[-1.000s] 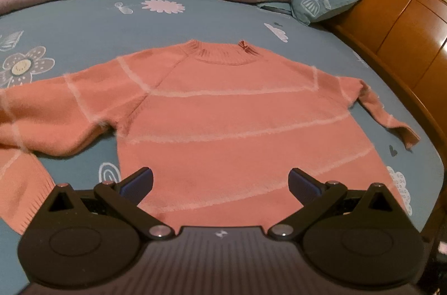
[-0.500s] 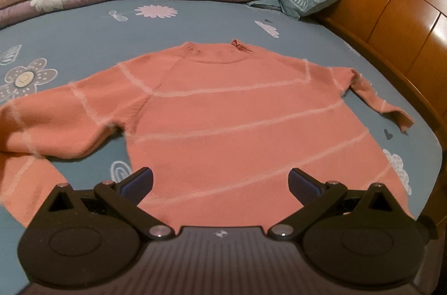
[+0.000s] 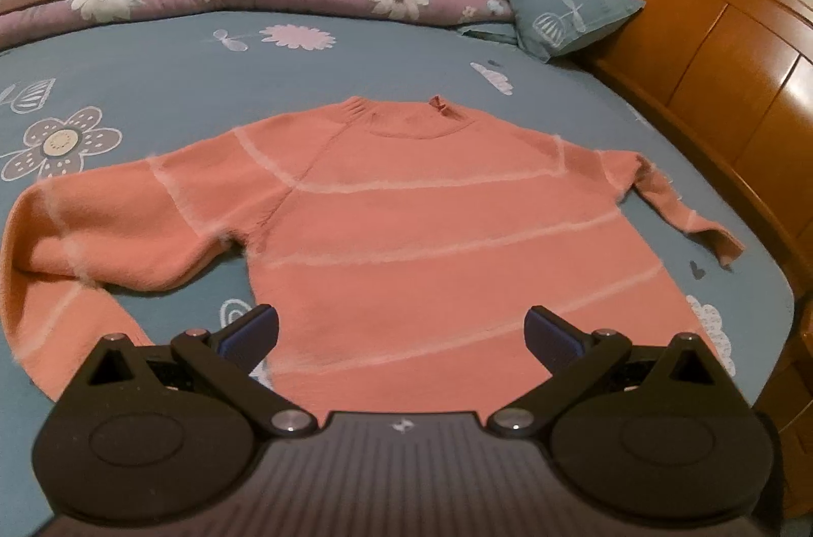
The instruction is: Fold clothes
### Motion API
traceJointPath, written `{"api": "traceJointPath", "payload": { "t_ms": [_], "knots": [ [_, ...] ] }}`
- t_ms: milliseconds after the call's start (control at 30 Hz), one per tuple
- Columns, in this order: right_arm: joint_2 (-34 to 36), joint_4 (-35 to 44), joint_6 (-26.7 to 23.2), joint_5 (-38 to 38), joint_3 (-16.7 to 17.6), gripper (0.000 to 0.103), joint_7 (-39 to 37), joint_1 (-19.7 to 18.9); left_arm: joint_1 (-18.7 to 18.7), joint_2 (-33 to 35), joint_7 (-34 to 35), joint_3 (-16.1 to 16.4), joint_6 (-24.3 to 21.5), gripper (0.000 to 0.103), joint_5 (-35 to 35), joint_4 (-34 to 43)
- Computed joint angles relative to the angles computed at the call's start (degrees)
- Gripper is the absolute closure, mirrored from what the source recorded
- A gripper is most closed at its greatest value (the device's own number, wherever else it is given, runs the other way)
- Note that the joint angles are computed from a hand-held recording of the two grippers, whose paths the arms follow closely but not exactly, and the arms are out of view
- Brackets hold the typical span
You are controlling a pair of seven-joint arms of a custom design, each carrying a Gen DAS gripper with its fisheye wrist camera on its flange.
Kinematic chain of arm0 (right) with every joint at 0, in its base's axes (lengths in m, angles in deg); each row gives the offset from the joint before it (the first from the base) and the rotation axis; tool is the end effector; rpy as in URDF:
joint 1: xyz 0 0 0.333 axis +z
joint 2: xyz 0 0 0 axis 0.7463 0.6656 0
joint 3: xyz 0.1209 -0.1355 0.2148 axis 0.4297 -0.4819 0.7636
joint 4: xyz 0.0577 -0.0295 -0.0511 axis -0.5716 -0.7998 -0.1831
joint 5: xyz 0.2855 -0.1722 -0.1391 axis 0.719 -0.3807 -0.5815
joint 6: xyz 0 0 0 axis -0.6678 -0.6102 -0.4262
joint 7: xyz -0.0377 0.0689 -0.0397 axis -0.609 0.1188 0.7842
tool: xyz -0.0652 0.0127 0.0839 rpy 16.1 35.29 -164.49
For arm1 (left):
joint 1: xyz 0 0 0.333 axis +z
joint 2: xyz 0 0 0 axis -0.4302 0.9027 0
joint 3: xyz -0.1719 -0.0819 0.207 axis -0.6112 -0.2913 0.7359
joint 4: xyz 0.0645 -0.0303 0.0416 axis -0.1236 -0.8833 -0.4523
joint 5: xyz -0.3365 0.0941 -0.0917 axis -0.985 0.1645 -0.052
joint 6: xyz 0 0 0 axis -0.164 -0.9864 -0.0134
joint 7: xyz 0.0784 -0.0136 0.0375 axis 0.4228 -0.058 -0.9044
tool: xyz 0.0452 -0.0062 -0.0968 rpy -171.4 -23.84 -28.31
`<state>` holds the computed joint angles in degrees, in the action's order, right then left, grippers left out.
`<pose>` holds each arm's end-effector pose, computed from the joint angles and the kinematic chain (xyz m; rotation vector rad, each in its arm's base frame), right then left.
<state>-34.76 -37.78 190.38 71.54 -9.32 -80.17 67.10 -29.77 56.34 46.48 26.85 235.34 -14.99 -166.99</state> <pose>0.4991 0.1661 0.3610 -2.1429 0.8789 -0.5211 0.5906 -0.2069 0.4646 -1.8302 1.8518 -1.0018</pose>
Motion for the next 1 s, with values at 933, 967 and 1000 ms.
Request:
{"api": "traceJointPath", "payload": {
  "t_ms": [933,967,1000],
  "knots": [
    [5.0,4.7,-4.5,-37.5,-13.6,0.038,66.7,-17.6,-1.7,8.1,4.5,-2.0,-9.6,0.001,-2.6,8.7],
    [5.3,4.7,-5.2,-38.7,-13.1,0.039,67.2,-18.2,-1.7,8.2,4.6,-2.0,-9.6,0.001,-2.7,8.9],
    [5.5,4.4,-5.3,-40.2,-12.7,0.044,68.1,-18.6,-1.9,8.5,4.5,-2.0,-9.9,0.001,-2.6,9.3]
  ]
}}
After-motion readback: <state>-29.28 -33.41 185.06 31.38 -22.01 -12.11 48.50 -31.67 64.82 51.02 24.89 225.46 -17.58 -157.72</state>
